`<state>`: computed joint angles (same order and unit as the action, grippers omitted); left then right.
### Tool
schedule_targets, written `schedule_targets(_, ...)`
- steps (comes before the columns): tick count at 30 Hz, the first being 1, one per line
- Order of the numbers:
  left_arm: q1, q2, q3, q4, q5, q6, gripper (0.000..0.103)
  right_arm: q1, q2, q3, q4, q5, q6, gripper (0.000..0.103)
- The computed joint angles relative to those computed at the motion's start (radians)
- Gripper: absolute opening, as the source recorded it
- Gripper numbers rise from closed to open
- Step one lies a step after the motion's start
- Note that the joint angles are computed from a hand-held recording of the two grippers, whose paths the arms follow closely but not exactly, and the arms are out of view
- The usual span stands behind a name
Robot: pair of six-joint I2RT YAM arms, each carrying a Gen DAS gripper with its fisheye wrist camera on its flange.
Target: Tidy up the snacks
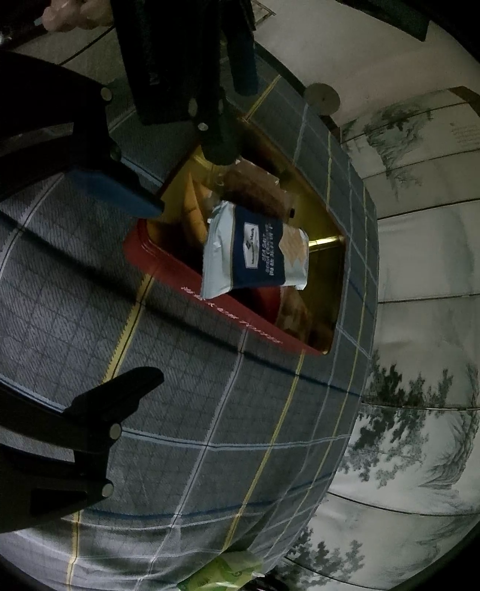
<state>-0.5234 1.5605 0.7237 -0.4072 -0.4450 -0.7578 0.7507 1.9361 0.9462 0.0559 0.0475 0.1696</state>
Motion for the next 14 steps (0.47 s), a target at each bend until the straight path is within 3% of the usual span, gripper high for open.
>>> schedule_targets(14,-0.002,-0.021,-0.019,0.019,0.022,0.003,0.081,0.007,-0.009,-0.001,-0.008,0.000,0.004,0.085)
